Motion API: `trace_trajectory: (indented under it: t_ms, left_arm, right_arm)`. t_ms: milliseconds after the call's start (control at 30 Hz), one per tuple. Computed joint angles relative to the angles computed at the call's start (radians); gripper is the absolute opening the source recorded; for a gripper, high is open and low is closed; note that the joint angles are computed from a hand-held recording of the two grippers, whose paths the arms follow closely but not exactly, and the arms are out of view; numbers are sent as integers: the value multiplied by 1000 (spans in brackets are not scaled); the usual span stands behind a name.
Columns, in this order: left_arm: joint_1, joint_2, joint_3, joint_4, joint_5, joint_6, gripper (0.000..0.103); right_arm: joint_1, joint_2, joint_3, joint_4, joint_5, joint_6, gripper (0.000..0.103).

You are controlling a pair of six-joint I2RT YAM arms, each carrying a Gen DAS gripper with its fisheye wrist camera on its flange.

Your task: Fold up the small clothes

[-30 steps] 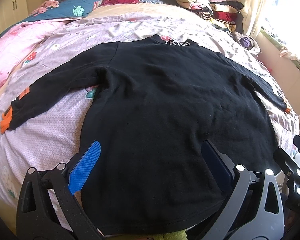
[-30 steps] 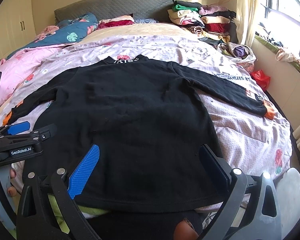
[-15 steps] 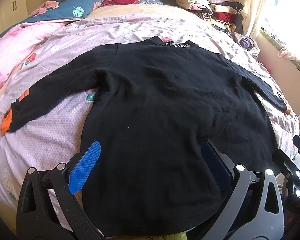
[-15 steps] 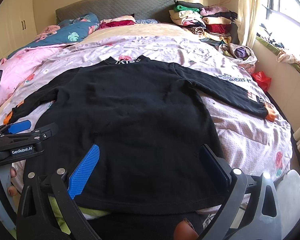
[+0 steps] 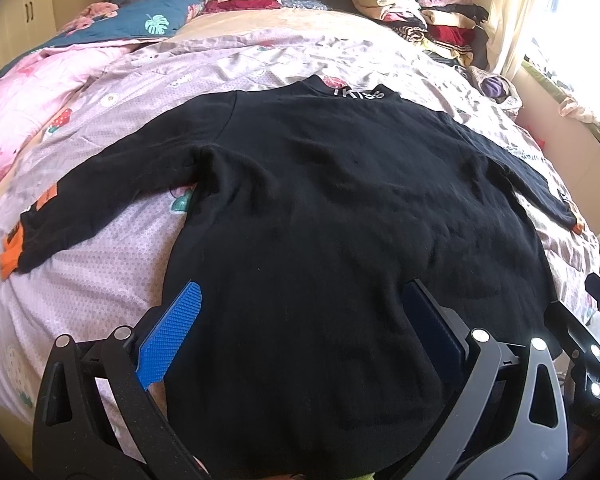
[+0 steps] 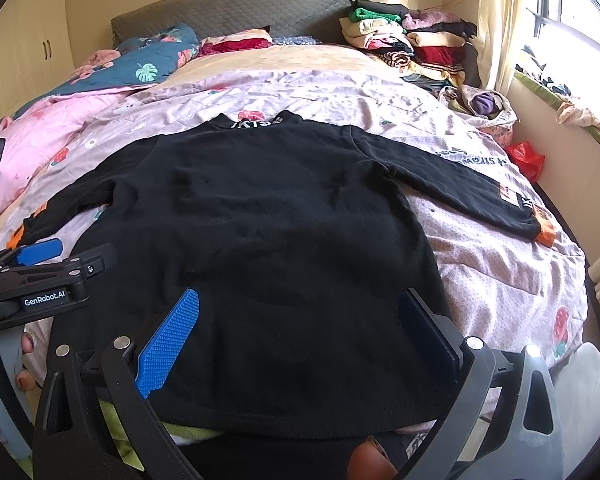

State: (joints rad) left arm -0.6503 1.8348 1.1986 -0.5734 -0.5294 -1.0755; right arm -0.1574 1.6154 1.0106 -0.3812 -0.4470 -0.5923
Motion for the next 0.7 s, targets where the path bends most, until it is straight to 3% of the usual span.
trace_trajectory:
  t_ms: [700]
  left_arm:
    - [165,24,122,24,13,154,95]
  right_arm:
    - [87,171,331,-120,1,152,99]
